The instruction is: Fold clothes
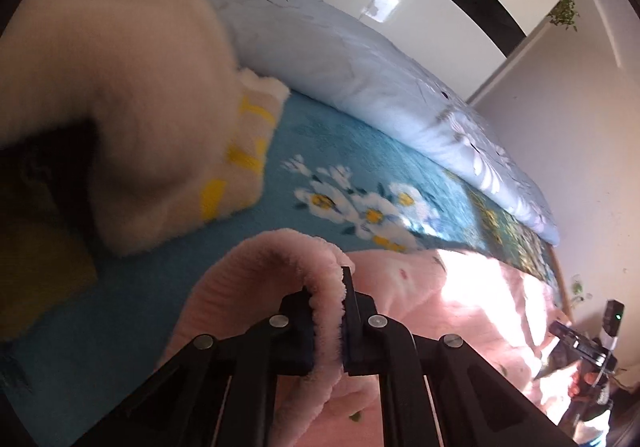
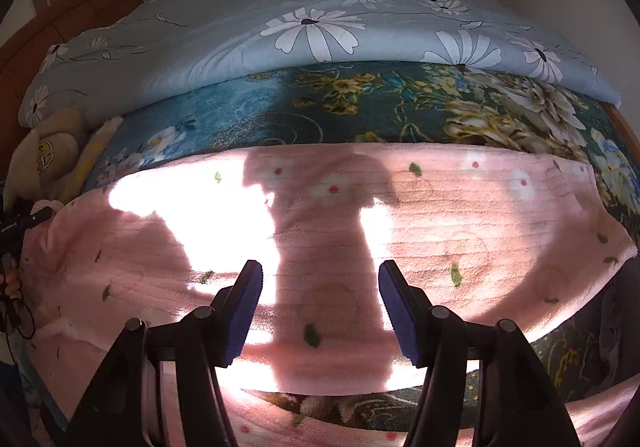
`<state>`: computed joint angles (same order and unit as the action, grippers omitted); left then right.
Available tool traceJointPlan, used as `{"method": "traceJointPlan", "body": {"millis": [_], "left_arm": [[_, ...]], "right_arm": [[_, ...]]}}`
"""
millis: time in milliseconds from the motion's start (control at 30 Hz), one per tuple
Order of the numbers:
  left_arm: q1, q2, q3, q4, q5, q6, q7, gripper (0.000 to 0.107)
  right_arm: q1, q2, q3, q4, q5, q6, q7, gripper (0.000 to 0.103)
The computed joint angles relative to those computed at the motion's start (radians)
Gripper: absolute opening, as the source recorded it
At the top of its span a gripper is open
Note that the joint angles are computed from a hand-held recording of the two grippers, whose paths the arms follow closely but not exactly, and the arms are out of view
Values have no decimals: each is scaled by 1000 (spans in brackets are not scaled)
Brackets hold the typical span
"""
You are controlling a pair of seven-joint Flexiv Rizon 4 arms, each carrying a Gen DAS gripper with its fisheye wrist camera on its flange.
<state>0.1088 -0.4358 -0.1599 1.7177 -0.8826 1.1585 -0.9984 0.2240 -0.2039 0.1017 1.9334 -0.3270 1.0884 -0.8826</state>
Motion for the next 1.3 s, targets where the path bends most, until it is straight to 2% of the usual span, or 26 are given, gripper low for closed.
{"method": "traceJointPlan", "body": {"millis": [67,133,233,267,333,400,433,467,500,567,633,733,767,833,900,1033,1100,1200,1300], "left_arm": [[-21,-18,34,-20,36,110,-55,9],[-19,-46,58,-62,97,93,-129,9],[-77,-96,162,-143,323,46,-268,9],[-85,-108,177,-162,369,30,-295,9],[-74,-122,167,-180,409,2,-326,13],[-30,-118,119,-174,384,-40,-340,14],[-18,-112,109,-168,376,-61,-352,18],[-12,-101,107,-159,377,-77,-362,31],[-6,-84,104,-142,381,-82,-357,48],[3,-42,100,-101,387,-83,-330,60],[9,24,100,-27,375,-59,-303,65],[9,130,111,88,346,-23,-263,65],[13,172,103,142,304,5,-228,65],[16,269,71,283,129,99,-87,66],[-13,345,72,396,-26,164,21,71],[-90,440,123,550,-222,187,114,71],[-123,473,158,607,-297,173,150,71],[-164,496,194,662,-341,156,139,72],[-183,492,208,683,-421,124,114,72]], "right_arm": [[-5,0,-4,3,3,4,5,62],[-9,0,-8,6,6,8,12,62],[-17,-8,-6,4,27,6,10,62],[-19,-10,-4,4,36,7,8,62],[-21,-12,1,4,52,6,2,62],[-20,-8,3,6,58,2,-4,62],[-19,-3,4,8,58,0,-6,62],[-18,4,6,11,58,0,-8,62],[-17,13,6,16,55,1,-7,62],[-15,37,6,30,43,6,4,62],[-16,68,8,52,29,21,15,62],[-19,129,14,101,-7,45,48,62],[-23,156,18,126,-20,59,63,62],[-35,222,33,193,-35,92,88,62],[-54,301,53,273,-50,115,110,62],[-115,502,104,441,-85,72,204,62],[-139,611,120,516,-54,36,241,62],[-162,789,137,611,13,-51,277,62],[-192,902,141,683,75,-108,331,62]]}}
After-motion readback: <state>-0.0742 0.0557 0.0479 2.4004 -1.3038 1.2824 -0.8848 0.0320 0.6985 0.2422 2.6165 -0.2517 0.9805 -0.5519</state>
